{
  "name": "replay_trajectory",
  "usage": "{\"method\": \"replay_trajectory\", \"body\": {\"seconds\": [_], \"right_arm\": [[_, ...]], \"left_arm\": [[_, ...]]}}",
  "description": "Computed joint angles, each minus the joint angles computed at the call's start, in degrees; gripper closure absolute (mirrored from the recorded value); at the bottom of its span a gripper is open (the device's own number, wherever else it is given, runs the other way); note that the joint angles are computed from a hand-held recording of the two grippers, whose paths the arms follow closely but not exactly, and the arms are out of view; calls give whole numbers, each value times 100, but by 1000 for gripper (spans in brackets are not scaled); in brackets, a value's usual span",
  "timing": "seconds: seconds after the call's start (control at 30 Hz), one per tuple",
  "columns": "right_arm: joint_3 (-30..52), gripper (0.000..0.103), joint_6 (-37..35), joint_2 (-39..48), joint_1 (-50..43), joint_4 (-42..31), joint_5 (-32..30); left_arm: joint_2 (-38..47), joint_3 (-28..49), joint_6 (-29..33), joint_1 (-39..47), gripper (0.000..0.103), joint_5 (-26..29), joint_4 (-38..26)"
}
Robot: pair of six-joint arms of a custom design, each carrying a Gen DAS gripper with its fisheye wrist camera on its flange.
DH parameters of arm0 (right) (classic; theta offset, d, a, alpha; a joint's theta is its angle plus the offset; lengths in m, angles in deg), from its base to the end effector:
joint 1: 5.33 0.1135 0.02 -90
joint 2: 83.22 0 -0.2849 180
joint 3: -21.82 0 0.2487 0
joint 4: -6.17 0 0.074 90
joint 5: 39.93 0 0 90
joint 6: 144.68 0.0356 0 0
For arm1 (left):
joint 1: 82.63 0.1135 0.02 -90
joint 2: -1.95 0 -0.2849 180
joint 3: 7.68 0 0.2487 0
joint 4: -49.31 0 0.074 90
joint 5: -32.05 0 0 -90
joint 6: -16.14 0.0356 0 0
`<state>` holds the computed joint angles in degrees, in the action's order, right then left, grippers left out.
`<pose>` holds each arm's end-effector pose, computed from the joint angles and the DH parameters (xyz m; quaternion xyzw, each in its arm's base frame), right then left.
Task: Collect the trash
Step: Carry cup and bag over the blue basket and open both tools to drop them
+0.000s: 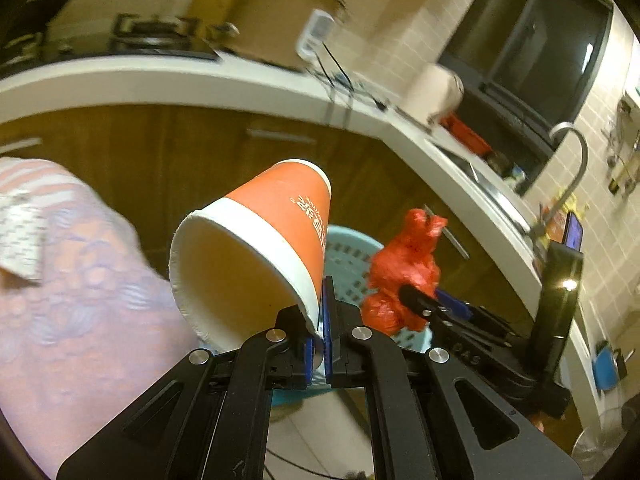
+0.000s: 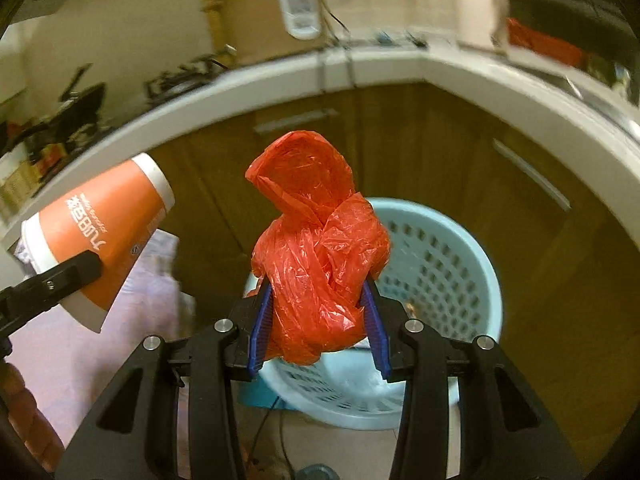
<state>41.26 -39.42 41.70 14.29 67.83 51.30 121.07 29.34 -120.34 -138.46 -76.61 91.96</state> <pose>0.1847 0.0650 0.0315 -0.0308 0.9193 0.1081 0.3771 0.1644 -0.2220 0.0476 0.0037 0.8950 -0.2362 0.3784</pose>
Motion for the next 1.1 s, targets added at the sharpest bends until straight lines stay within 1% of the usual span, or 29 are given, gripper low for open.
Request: {"method": "replay_trajectory", "body": {"seconds": [0.03, 0.13, 0.3, 0.33, 0.37, 0.4, 0.43, 0.5, 0.7, 0.8, 1.0, 1.1], "right_arm": [[148, 64, -95, 217, -306, -107, -217], [604, 62, -185, 625, -799, -596, -551], [936, 61, -281, 1013, -1247, -941, -743], [961, 59, -294, 986, -1288, -1027, -765], [979, 56, -306, 1008, -1330, -1054, -817], [1002, 55, -321, 1015, -1360, -1093, -851], [1020, 52, -351, 1056, -1391, -1090, -851], [1019, 51, -357, 1078, -1378, -1073, -779], [1087, 51, -369, 1087, -1367, -1122, -794], [1024, 51, -327, 968, -1200, -1102, -702], [797, 51, -101, 542, -601, -1026, -450], [696, 51, 45, 193, -132, -1089, -239]], "left_arm": [[119, 204, 36, 45, 101, 134, -117], [619, 827, 91, 189, 101, 592, -392], [1217, 1639, 163, 323, 101, 974, -904], [1309, 1807, 217, 336, 100, 1027, -1044], [1366, 1907, 251, 340, 96, 1031, -1140], [1398, 2010, 273, 351, 86, 1035, -1264], [1439, 2076, 278, 351, 80, 1001, -1310], [1479, 2154, 293, 360, 79, 976, -1404], [1513, 2079, 239, 438, 79, 1001, -1381], [1413, 1882, 211, 446, 79, 958, -1211], [989, 1189, 151, 453, 79, 723, -725], [673, 612, 55, 485, 79, 530, -342]]}}
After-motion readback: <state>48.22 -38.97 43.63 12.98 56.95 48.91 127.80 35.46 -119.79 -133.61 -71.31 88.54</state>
